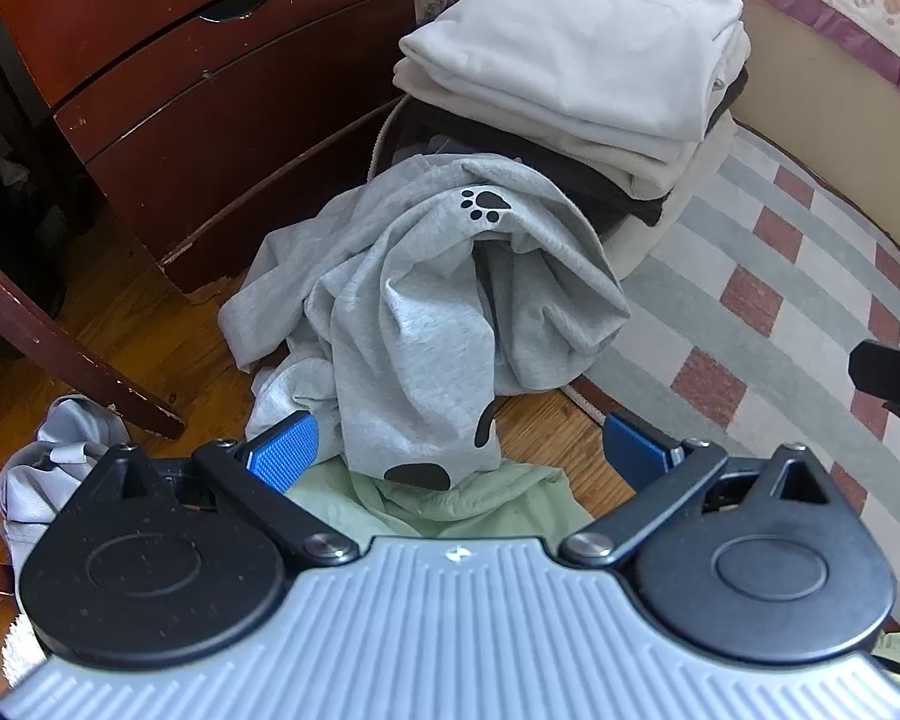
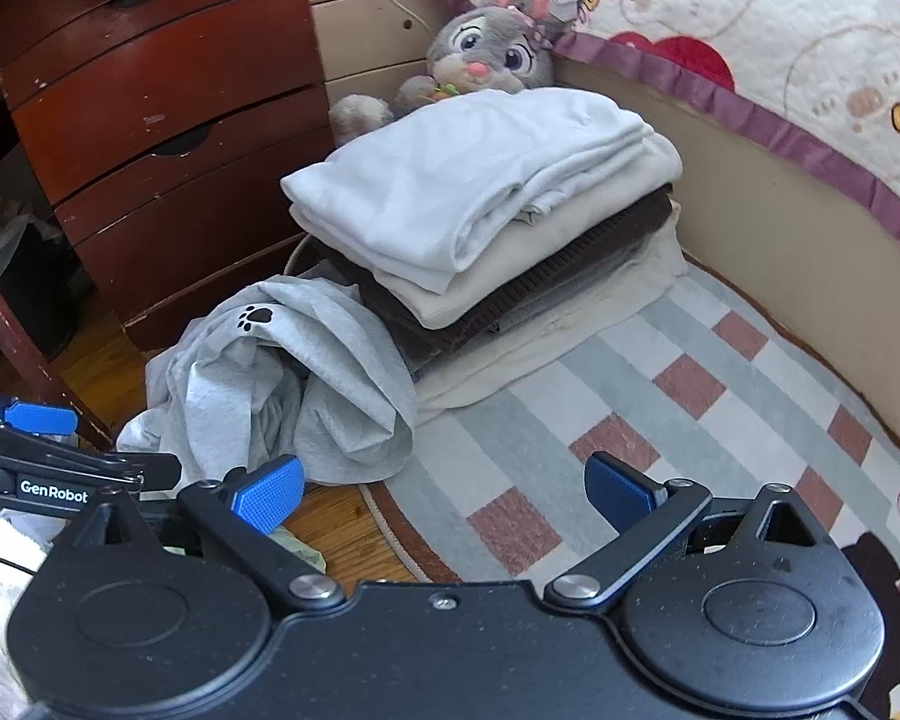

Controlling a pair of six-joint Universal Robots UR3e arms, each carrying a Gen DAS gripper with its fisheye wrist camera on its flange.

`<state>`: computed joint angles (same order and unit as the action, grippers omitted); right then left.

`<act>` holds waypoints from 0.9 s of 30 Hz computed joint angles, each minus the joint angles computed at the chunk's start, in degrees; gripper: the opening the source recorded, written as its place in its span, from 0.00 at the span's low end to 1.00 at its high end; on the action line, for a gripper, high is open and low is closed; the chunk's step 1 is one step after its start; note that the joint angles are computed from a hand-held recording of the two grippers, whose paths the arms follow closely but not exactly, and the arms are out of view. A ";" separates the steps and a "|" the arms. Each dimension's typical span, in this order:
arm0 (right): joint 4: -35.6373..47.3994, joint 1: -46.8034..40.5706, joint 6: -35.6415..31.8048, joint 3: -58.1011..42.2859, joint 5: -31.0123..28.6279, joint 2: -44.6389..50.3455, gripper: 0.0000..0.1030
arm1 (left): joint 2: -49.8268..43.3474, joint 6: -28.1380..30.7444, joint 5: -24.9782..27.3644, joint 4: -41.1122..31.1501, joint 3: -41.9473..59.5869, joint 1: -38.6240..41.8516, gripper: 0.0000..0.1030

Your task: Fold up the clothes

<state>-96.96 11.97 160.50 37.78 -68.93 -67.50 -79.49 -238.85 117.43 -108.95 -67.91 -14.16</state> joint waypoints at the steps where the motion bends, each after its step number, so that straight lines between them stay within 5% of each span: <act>1: 0.09 -0.06 0.20 -0.05 0.04 0.02 0.98 | -0.01 -0.03 0.17 -0.24 0.03 -0.06 1.00; 27: -0.27 -1.04 -0.04 1.65 2.04 -0.96 0.98 | 2.23 1.48 -1.43 0.08 -1.94 1.56 1.00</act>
